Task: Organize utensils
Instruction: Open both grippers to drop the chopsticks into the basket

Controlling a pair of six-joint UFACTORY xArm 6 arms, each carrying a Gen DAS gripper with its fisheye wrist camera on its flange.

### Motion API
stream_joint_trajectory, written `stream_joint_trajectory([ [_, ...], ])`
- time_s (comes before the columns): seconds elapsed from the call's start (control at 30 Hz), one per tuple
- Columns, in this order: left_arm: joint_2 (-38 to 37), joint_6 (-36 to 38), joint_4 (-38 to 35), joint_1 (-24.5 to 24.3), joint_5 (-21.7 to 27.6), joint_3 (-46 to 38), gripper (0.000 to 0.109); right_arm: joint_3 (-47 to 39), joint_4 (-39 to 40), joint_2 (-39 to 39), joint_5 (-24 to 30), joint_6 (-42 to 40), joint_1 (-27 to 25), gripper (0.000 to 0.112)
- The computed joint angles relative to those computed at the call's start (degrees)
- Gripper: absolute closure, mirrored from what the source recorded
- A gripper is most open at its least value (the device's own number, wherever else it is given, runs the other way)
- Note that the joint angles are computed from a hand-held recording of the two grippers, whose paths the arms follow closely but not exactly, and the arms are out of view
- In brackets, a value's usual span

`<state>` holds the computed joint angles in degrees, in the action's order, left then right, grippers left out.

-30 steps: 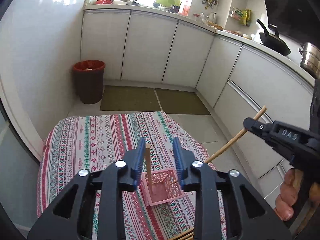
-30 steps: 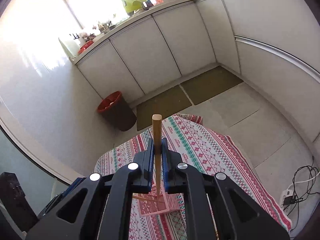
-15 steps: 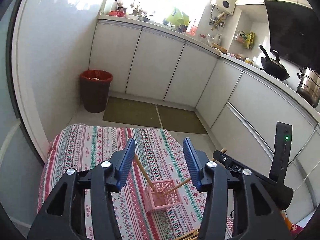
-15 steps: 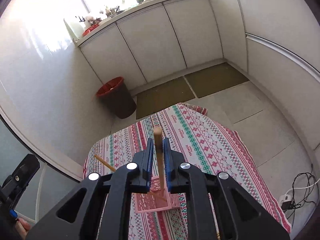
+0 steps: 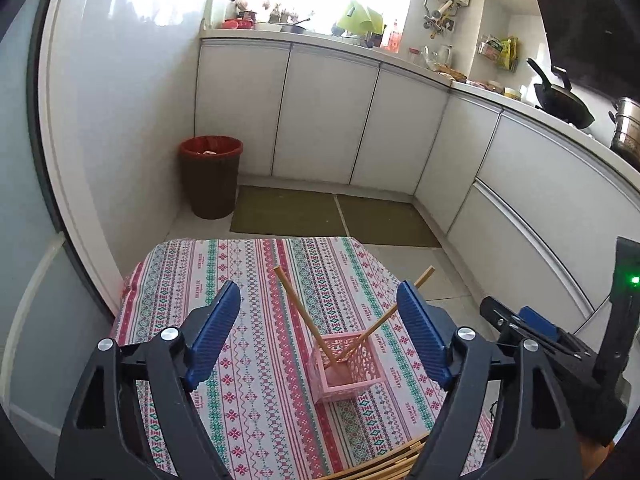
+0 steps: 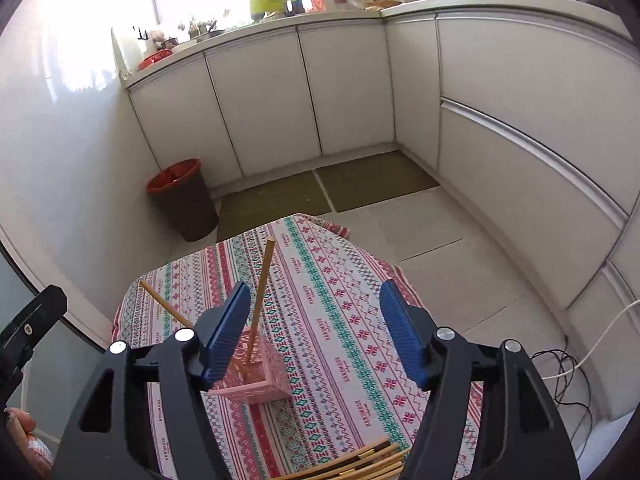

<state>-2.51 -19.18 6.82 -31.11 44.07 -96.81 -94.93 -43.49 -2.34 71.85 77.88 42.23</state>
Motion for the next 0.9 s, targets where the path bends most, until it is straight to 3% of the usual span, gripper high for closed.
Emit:
stream_joint_trajectory([
  [0.23,-3.3,-3.5,5.8,-1.9,0.4,4.4,0.018,-0.7,-6.4,-1.1,10.1,2.1,6.0,0.022],
  [0.47,-5.4,-3.6,8.5,-4.3,3.1,8.2,0.013,3.3,-9.3,-4.5,17.8,5.2,11.3,0.016],
  [0.67,-4.5,2.3,6.8,-7.1,8.4,10.0,0.013,13.3,-5.2,-13.3,20.2,10.0,15.3,0.016],
  [0.9,1.3,14.8,-3.7,-10.1,18.0,7.1,0.013,24.8,3.0,-24.8,20.6,18.0,18.0,0.016],
])
